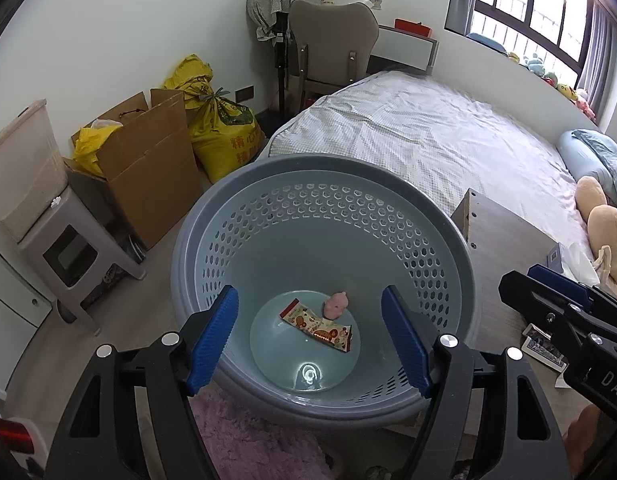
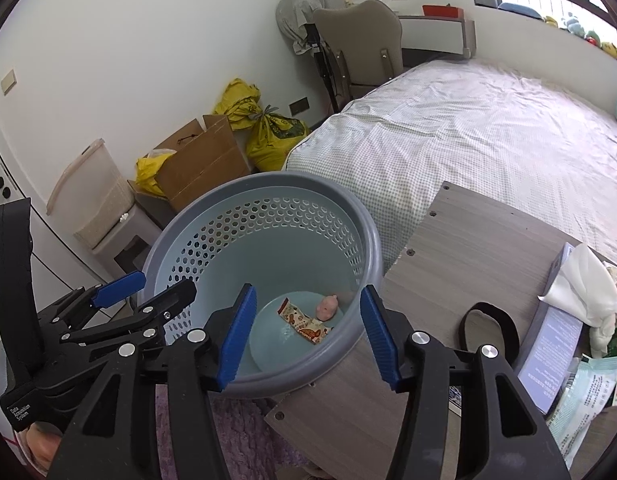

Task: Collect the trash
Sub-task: 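Move both grippers back from the basket to the table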

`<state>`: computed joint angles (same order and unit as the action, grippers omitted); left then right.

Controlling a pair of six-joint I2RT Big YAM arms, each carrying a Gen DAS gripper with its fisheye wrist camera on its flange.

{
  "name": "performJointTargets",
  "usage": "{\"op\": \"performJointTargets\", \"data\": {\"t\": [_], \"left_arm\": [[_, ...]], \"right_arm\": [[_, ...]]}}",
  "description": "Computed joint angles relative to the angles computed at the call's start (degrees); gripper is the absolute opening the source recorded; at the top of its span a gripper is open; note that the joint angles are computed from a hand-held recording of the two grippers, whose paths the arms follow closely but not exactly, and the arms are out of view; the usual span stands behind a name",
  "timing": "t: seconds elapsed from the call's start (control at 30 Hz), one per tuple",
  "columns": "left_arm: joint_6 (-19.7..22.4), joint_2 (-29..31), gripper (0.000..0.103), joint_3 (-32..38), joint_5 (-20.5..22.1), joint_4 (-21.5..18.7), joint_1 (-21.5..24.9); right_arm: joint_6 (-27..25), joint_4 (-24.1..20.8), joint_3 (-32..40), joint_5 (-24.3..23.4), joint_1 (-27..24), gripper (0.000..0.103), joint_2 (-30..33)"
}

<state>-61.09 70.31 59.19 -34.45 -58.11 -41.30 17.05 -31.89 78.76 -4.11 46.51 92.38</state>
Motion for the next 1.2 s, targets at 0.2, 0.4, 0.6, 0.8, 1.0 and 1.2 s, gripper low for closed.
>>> {"op": "performJointTargets", "data": {"t": [0.2,0.4,0.6,0.8,1.0,1.2], "left_arm": [[-0.6,0.2,0.071,1.2,-0.7,-1.3,-1.8],[-0.7,1.3,0.071,3.1,-1.4,-1.7,-3.9],[-0.4,3.0,0.071,5.1,-1.6,-1.4,-6.1],[0.2,5.4,0.071,7.9,-2.0,-1.2,-8.7],[1.0,7.8,0.071,10.8,-2.2,-1.4,-10.9],[1.4,10.4,0.071,13.3,-2.1,-1.4,-12.9]], "right_arm": [[0.7,0.5,-2.5,1.1,-0.7,0.055,-2.7],[1.7,1.3,-5.9,2.2,-1.6,0.055,-6.2],[2.3,2.0,-10.1,3.6,-3.3,0.056,-10.6],[3.4,2.7,-14.3,5.3,-5.6,0.058,-15.2],[4.3,3.1,-18.7,5.8,-8.3,0.058,-19.7],[5.0,2.9,-23.2,5.6,-11.3,0.058,-24.0]]}}
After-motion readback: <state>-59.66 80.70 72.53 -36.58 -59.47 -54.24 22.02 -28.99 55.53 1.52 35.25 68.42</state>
